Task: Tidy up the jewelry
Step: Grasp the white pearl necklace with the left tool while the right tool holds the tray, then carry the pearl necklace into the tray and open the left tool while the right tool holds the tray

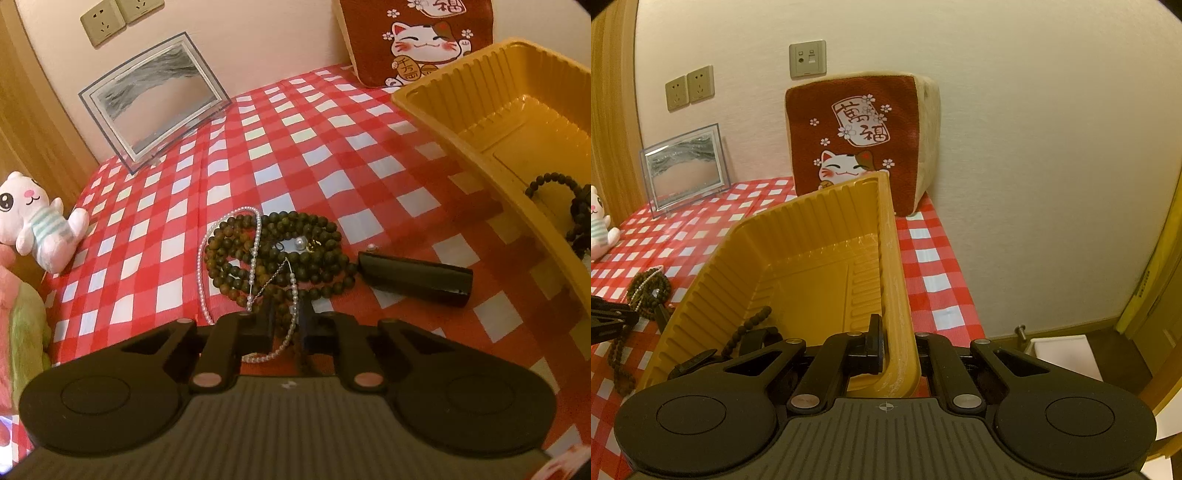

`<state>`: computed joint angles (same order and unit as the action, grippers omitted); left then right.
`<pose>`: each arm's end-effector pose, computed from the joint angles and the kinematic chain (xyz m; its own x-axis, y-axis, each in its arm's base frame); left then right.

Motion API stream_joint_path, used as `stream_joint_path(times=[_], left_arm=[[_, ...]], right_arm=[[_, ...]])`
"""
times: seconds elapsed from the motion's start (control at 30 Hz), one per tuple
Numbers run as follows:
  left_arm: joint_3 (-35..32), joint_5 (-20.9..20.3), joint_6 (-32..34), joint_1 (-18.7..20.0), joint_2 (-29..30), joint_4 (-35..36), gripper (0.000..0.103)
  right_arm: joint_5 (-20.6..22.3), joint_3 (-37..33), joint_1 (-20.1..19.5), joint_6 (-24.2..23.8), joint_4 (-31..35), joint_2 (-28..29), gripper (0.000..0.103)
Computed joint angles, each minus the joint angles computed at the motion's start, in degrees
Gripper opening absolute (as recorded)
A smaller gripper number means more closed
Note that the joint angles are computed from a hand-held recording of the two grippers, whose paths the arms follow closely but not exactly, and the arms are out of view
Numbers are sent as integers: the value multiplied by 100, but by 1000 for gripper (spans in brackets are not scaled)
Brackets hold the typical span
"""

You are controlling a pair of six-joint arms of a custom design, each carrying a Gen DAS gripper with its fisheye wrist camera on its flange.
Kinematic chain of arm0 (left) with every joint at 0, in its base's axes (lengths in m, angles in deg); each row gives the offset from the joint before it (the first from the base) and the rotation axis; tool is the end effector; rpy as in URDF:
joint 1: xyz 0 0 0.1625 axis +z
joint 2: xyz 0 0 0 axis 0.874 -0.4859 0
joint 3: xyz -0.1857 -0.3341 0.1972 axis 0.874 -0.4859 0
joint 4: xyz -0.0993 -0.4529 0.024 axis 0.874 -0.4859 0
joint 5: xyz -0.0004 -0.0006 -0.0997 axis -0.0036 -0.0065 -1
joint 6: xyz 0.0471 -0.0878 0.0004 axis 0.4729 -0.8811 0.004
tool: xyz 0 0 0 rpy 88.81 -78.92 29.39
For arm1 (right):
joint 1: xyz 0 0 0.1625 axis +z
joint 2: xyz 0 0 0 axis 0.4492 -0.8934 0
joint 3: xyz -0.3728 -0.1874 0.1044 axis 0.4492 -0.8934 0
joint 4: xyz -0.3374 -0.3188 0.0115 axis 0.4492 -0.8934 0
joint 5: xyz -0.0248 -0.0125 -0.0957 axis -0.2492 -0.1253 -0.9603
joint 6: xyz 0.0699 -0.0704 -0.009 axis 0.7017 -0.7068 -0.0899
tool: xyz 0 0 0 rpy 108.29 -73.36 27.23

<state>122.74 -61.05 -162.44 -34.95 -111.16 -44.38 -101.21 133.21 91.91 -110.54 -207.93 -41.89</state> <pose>-0.0228 -0.2569 0.2728 -0.4350 -0.1491 -0.8880 0.5093 0.7725 -0.3792 0.2523 -0.2884 0.0785 -0.7357 -0.3394 0.5862 -0.6588 0.5595 -0.5029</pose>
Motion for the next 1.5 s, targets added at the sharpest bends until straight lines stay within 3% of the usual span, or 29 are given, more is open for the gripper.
stream_joint_path(times=[0.13,0.27,0.4,0.67,0.8,0.93,1.1,1.23,1.37,1.5], left_arm=[[21,22,64,23,-47,-47,3],[-53,-98,-287,-305,-284,428,2],[-308,-526,-1308,-1069,-594,1439,2],[-1036,-1803,-3525,-3089,-754,3525,2],[-1393,-2039,-4209,-3692,-518,4209,2],[-1745,-1940,-4544,-3992,-220,4601,2],[-2039,-1538,-4441,-3903,161,4432,2],[-2097,-1511,-4380,-4066,221,4116,2],[-2042,-1348,-4095,-4181,250,3603,2],[-1884,-883,-3524,-4005,180,2740,2]], right_arm=[[-1,1,5,-4,-11,11,5],[13,13,4,-26,-41,29,5],[35,27,3,-33,-52,21,5],[36,27,19,-26,-33,5,5],[56,30,19,-36,-53,12,5],[70,33,26,-47,-47,4,5],[87,32,27,-37,4,-25,5],[94,34,29,-29,11,-32,5],[105,34,50,-4,10,-36,5],[115,32,48,3,20,-44,5]])
